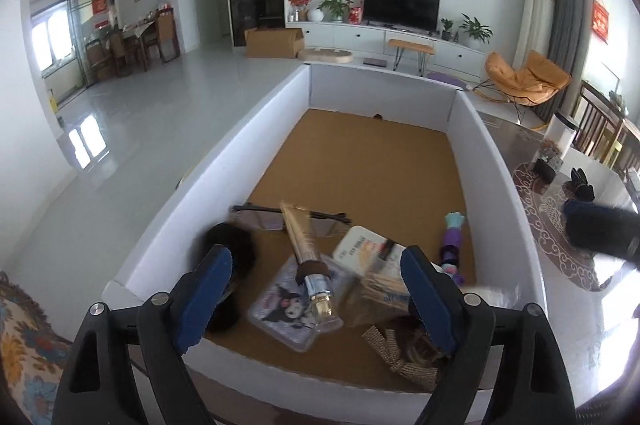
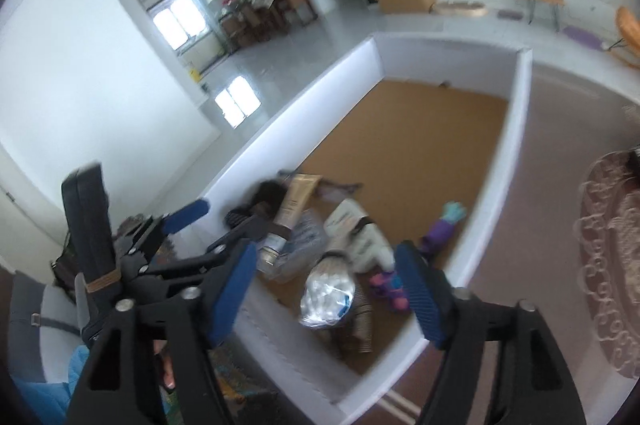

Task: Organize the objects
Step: 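Bring both grippers back over the table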

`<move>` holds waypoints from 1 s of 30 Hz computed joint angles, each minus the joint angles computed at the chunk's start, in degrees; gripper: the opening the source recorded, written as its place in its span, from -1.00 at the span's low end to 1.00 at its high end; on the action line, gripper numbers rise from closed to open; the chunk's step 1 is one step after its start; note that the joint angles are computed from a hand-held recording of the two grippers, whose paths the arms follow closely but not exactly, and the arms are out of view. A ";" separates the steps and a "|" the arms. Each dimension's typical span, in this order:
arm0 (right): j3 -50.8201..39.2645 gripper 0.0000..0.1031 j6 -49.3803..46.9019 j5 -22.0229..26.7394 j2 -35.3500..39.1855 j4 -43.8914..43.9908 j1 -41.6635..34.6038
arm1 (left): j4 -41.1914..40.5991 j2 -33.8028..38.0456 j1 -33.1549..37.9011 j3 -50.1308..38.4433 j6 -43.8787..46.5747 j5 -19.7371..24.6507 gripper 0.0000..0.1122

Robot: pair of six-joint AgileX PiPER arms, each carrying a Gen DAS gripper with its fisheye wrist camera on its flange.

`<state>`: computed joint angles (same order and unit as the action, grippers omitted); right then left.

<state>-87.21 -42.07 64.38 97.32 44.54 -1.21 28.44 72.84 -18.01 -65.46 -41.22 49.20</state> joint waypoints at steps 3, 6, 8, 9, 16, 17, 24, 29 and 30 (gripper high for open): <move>2.37 0.65 -3.04 -2.56 -1.57 1.48 -5.17 | 1.72 1.93 -3.99 -1.98 -2.49 0.92 0.54; 8.02 0.72 -6.26 -8.85 -4.85 -0.22 -10.47 | 3.24 4.02 -8.21 -5.52 -4.02 2.79 0.54; 10.64 0.73 -6.63 -13.00 -5.65 -3.53 -13.80 | 5.11 6.61 -11.06 -8.45 -5.27 4.29 0.54; 12.47 0.73 -7.35 -15.34 -5.08 -5.51 -16.41 | 6.11 7.30 -12.57 -9.19 -5.84 4.90 0.54; 14.72 0.73 -8.13 -22.27 0.99 -13.36 -28.42 | 7.92 10.94 -19.52 -14.12 -7.00 8.14 0.54; 15.59 0.73 -8.70 -22.84 0.75 -13.84 -29.85 | 8.12 11.37 -20.25 -14.62 -7.13 8.51 0.54; 14.55 0.73 -9.81 -24.12 3.67 -14.35 -35.66 | 8.69 15.48 -24.49 -21.05 -6.35 11.77 0.54; 13.87 0.73 -11.54 -25.00 4.71 -13.84 -37.42 | 8.51 18.52 -27.59 -25.85 -5.25 13.80 0.54; 13.40 0.73 -11.32 -25.20 5.06 -14.13 -37.34 | 8.43 19.25 -28.47 -27.02 -5.02 14.26 0.54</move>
<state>-73.81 -53.39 39.17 102.38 30.41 -38.55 36.88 92.09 -46.48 -92.48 -46.25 63.46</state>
